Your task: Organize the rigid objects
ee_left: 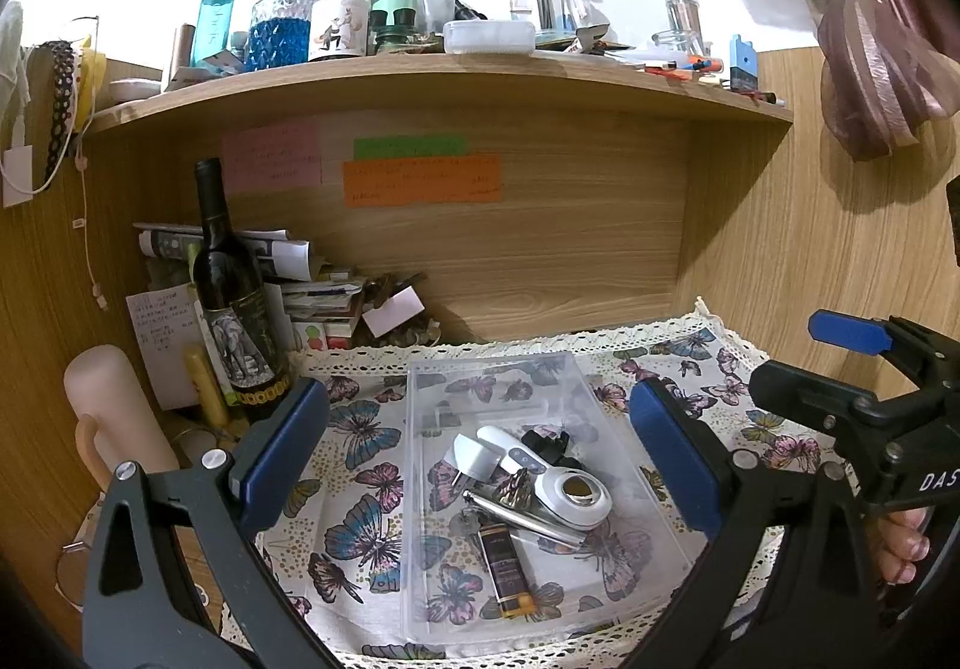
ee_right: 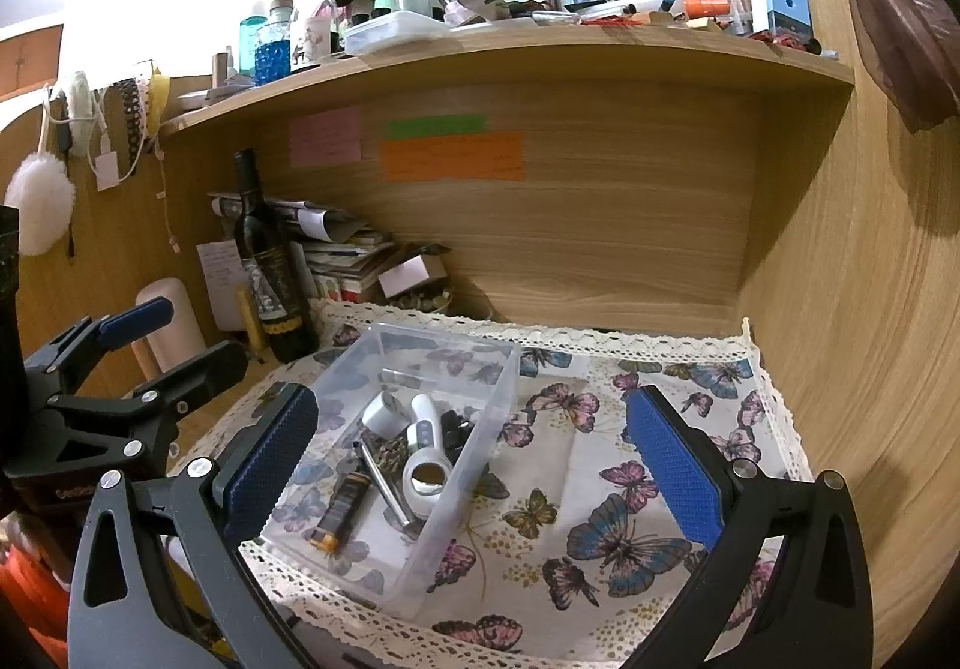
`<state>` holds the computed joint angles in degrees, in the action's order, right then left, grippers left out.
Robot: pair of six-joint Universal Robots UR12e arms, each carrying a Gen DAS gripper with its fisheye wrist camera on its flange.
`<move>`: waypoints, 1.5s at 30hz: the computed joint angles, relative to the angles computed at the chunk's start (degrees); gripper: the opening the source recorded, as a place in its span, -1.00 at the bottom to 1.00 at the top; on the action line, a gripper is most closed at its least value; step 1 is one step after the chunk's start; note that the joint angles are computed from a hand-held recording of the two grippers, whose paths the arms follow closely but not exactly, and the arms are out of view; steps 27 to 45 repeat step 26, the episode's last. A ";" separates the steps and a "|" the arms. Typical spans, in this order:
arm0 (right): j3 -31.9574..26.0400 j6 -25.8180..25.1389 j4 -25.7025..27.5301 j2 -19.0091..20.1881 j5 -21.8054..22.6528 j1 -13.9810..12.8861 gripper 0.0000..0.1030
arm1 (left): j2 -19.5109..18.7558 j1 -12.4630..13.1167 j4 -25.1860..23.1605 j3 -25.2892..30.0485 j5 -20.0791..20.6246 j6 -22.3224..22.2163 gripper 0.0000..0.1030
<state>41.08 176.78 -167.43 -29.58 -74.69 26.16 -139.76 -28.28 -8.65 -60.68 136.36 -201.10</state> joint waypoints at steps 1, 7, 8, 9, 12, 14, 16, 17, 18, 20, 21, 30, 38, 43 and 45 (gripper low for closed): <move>0.00 -0.02 -0.12 0.01 -0.20 0.03 1.00 | -0.03 -0.02 -0.02 0.05 -0.06 -0.09 0.97; 0.29 -0.39 -1.07 -0.06 -1.28 0.27 1.00 | 0.33 0.18 -0.17 -0.28 -0.65 -1.28 0.97; 0.38 -0.50 -1.29 -0.09 -1.44 0.30 1.00 | 0.39 0.20 -0.24 -0.34 -0.70 -1.47 0.97; 0.45 -0.60 -1.43 -0.11 -1.57 0.34 1.00 | 0.45 0.22 -0.21 -0.42 -0.70 -1.55 0.97; 0.63 -0.86 -1.78 -0.19 -1.94 0.45 1.00 | 0.50 0.22 -0.30 -0.47 -0.40 -1.81 0.97; 0.68 -0.93 -1.98 -0.20 -2.19 0.52 1.00 | 0.53 0.23 -0.24 -0.51 -0.60 -1.61 0.97; 0.67 -0.95 -2.03 -0.19 -2.34 0.58 1.00 | 0.54 0.22 -0.19 -0.55 -0.58 -1.39 0.97; 0.67 -0.91 -1.99 -0.20 -2.40 0.60 1.00 | 0.51 0.22 -0.15 -0.51 -0.56 -1.43 0.97; 0.69 -0.92 -1.98 -0.21 -2.32 0.58 1.00 | 0.51 0.22 -0.15 -0.51 -0.56 -1.43 0.97; 0.72 -0.98 -1.92 -0.24 -2.21 0.59 1.00 | 0.49 0.21 0.05 -0.52 -0.36 -1.31 0.97; 0.69 -1.04 -1.89 -0.23 -2.23 0.60 1.00 | 0.48 0.20 0.21 -0.55 -0.25 -1.27 0.97; 0.39 -1.22 -1.37 -0.11 -2.28 0.63 1.00 | 0.74 0.31 0.42 -0.99 -0.98 -1.39 0.97; 0.39 -1.22 -1.37 -0.11 -2.28 0.63 1.00 | 0.74 0.31 0.42 -0.99 -0.98 -1.39 0.97; 0.39 -1.22 -1.37 -0.11 -2.28 0.63 1.00 | 0.74 0.31 0.42 -0.99 -0.98 -1.39 0.97; 0.39 -1.22 -1.37 -0.11 -2.28 0.63 1.00 | 0.74 0.31 0.42 -0.99 -0.98 -1.39 0.97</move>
